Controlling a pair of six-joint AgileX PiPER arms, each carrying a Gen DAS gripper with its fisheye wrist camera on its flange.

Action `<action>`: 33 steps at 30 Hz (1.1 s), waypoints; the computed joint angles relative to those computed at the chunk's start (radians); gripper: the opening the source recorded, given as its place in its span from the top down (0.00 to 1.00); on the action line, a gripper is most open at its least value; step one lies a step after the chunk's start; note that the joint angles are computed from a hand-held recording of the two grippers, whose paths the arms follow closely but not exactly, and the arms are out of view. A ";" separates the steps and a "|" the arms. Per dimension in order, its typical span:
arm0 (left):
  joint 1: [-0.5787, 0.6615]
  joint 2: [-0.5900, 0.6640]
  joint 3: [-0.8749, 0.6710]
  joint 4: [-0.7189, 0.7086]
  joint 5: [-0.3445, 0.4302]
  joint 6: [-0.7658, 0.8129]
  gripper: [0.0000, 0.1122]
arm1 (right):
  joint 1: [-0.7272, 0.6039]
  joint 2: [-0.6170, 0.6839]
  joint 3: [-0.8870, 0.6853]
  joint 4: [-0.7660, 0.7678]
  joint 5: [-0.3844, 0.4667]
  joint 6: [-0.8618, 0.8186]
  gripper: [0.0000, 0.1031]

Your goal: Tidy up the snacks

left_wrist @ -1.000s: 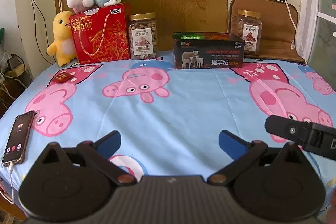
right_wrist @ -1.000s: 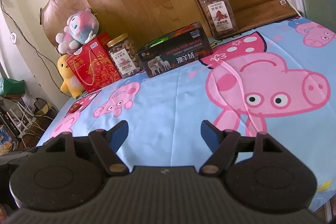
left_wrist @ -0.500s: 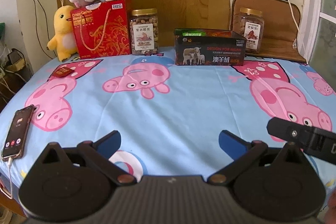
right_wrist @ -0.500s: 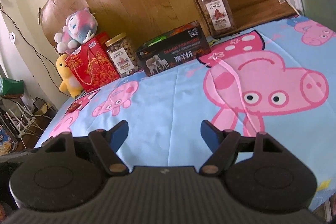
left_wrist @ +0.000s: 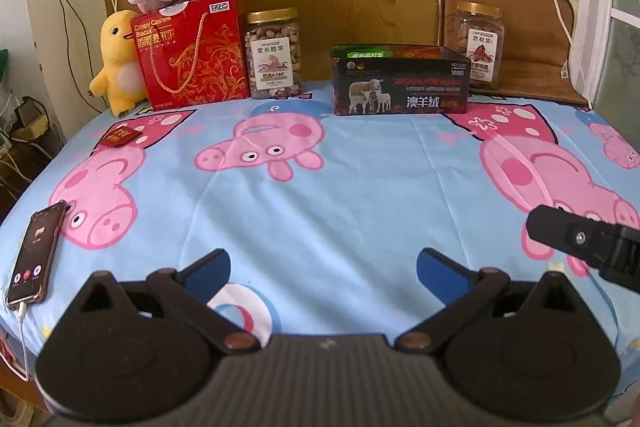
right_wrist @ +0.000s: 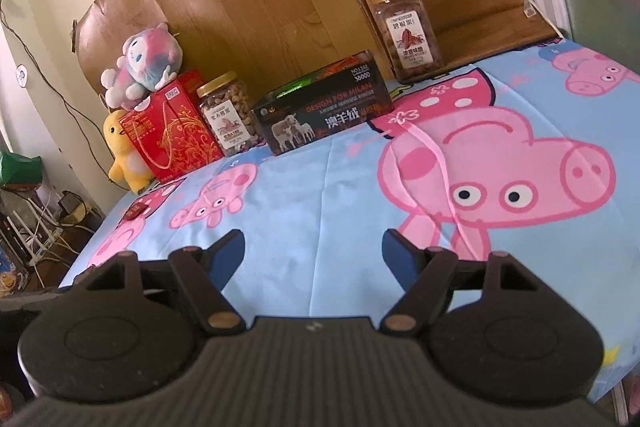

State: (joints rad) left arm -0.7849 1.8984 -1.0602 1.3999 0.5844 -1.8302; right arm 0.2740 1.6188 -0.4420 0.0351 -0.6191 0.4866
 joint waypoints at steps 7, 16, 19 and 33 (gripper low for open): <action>0.003 0.006 -0.009 -0.015 0.004 0.016 0.08 | 0.002 0.004 -0.004 -0.001 0.003 -0.005 0.25; 0.009 0.007 -0.011 -0.026 -0.002 0.031 0.08 | 0.010 0.005 -0.010 0.015 0.008 -0.020 0.25; 0.010 0.003 -0.006 -0.021 -0.005 0.027 0.08 | 0.011 0.006 -0.007 0.023 -0.003 -0.029 0.25; 0.020 0.025 -0.036 -0.077 -0.012 0.076 0.08 | 0.009 0.008 -0.027 -0.004 0.025 -0.025 0.25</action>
